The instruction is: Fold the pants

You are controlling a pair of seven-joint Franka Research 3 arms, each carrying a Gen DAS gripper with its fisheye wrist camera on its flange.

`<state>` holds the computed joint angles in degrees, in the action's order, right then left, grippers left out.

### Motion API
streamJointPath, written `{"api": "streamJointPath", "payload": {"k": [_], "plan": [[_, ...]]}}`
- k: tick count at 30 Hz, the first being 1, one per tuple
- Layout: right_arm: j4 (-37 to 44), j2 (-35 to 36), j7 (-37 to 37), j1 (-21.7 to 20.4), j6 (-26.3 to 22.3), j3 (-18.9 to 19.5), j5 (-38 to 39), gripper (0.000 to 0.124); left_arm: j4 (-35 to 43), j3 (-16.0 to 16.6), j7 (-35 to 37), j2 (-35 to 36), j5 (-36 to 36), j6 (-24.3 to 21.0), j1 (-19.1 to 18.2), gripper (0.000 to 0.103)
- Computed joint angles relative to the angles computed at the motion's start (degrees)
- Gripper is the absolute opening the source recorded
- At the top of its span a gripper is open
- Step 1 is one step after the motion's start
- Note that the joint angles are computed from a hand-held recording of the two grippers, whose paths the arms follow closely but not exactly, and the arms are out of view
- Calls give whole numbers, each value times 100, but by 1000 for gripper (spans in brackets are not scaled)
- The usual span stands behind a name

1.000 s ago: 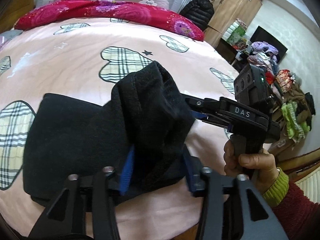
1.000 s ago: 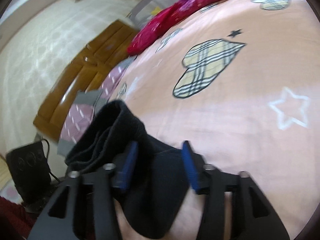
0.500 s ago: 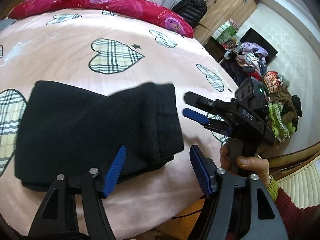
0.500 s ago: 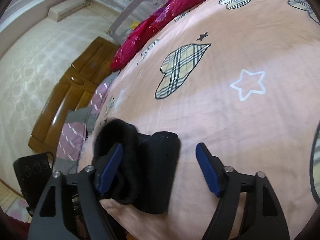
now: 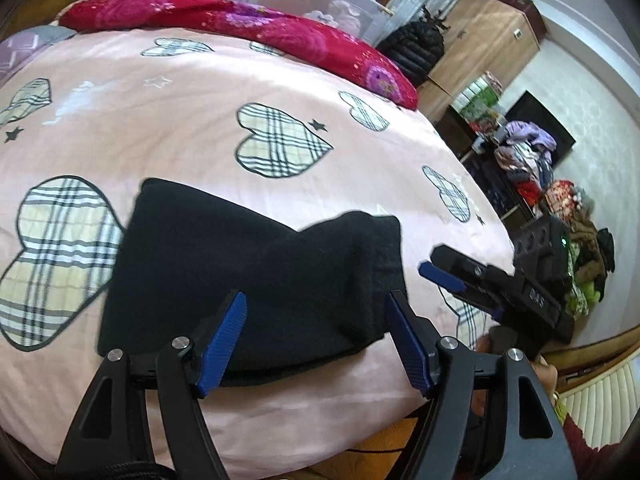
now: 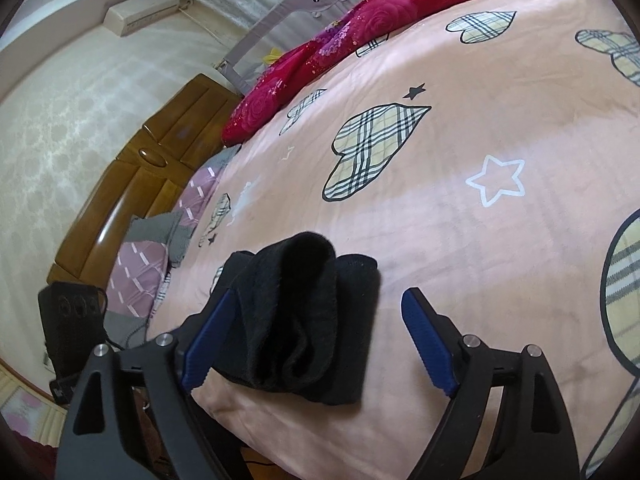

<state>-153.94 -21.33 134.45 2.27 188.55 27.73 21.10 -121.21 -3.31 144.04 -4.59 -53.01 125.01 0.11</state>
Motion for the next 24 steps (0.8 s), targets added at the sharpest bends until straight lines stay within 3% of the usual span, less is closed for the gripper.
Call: {"api": "streamJointPath", "payload": {"k": [4, 12, 17, 24], "plan": [[223, -158, 345, -663, -540, 655, -239, 91, 58, 49, -61, 38, -28, 152, 67, 73], [770, -156, 1228, -1544, -1409, 1386, -1202, 95, 446, 34, -344, 402, 131, 366, 288, 74], [1230, -467, 1953, -2467, -2217, 2192, -2309, 96, 774, -74, -433, 675, 372, 420, 379, 76], [1415, 98, 2173, -2212, -2276, 1926, -2777, 97, 1204, -287, -481, 1131, 924, 511, 433, 77]]}}
